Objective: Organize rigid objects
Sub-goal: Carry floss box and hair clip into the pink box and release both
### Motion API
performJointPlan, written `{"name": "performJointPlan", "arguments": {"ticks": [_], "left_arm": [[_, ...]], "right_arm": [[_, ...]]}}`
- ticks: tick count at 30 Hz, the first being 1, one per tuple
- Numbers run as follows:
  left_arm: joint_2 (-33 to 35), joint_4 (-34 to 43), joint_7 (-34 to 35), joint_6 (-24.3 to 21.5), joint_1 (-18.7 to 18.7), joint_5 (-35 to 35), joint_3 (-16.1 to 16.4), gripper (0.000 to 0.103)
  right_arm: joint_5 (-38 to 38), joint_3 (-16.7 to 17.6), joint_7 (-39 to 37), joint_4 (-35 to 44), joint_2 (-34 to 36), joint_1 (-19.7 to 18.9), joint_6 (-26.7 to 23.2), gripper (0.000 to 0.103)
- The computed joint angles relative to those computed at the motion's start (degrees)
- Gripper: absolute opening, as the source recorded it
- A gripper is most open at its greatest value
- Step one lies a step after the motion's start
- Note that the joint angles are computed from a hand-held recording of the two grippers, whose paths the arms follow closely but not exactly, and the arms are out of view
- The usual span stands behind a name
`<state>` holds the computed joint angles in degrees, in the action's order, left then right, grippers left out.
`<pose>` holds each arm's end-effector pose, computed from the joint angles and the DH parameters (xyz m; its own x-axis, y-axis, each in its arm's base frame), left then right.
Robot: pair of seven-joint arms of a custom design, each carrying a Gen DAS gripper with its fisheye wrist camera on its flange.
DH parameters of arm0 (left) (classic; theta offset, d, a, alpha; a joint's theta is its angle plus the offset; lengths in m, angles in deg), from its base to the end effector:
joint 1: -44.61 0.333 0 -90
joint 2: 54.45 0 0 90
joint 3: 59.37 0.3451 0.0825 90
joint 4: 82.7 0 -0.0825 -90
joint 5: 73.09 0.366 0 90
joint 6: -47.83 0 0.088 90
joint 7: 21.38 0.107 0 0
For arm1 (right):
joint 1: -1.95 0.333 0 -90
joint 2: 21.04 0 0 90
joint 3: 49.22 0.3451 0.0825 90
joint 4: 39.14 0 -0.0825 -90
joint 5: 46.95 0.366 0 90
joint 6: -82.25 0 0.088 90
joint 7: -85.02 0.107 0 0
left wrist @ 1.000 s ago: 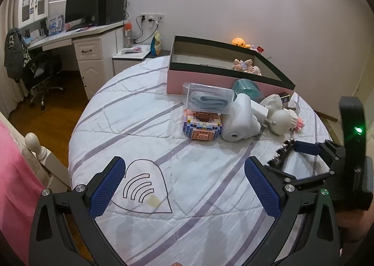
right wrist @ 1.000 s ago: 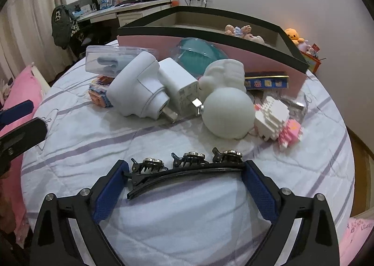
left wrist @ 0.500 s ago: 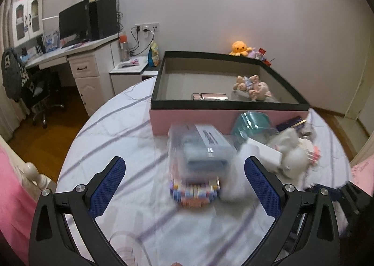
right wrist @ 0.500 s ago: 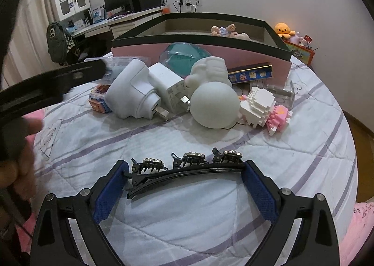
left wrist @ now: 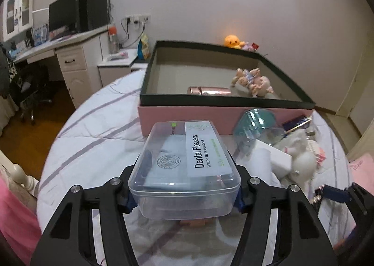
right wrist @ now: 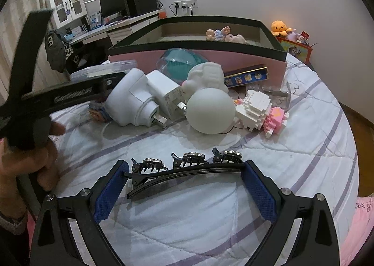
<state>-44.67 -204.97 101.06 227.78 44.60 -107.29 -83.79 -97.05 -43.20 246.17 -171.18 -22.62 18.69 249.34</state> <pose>0.5654 -0.1888 0.4626 -0.3886 -0.9167 0.0936 -0.6354 0.1930 -0.7477 0.4657 0.2472 0.4551 -0.0001 -0.9926 -0.1217 -0.7467 0.0810 -0.6602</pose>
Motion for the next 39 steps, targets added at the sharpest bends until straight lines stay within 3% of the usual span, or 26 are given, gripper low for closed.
{"name": "performJointPlan", "arguments": {"ticks": [3,5,11,17,21,23,30,34,39], "left_arm": [[-2.8,-1.9,11.4,1.0,6.6,-12.7,-7.6,0.061],[-4.5,-2.4,18.5,0.7,8.2,-20.8,-9.4,0.061],[-8.3,-2.6,30.8,-1.4,6.8,-34.5,-7.2,0.061],[-8.5,0.2,32.6,-3.1,3.0,-35.4,-3.0,0.061],[-6.1,4.7,30.3,-4.4,0.2,-31.4,0.1,0.061],[-3.9,7.6,26.8,-3.5,-2.0,-26.2,2.0,0.061],[7.3,21.8,4.9,-8.7,-9.7,-0.8,11.1,0.061],[13.2,29.5,-4.5,-12.8,-12.5,9.3,14.3,0.061],[18.5,36.2,-12.0,-18.2,-14.1,18.3,15.9,0.062]], "right_arm": [[-1.7,0.3,1.9,0.0,-1.0,-0.1,-0.2,0.097],[-2.6,0.6,2.6,-0.1,-1.8,-0.4,0.1,0.097],[-4.5,1.8,3.6,0.8,-3.5,-1.4,-0.2,0.097],[-4.0,2.0,0.4,4.6,-3.3,-2.2,-1.3,0.097],[-2.2,0.4,-4.0,9.9,-1.0,-3.0,-1.5,0.097],[-0.9,-0.4,-5.6,12.4,0.4,-3.1,-1.7,0.097],[16.9,-4.1,-20.6,23.3,10.1,-3.1,-1.6,0.097],[28.4,-3.8,-28.8,27.3,15.0,-4.4,-2.4,0.097],[36.8,-4.5,-34.3,29.6,18.7,-4.2,-4.1,0.098]]}}
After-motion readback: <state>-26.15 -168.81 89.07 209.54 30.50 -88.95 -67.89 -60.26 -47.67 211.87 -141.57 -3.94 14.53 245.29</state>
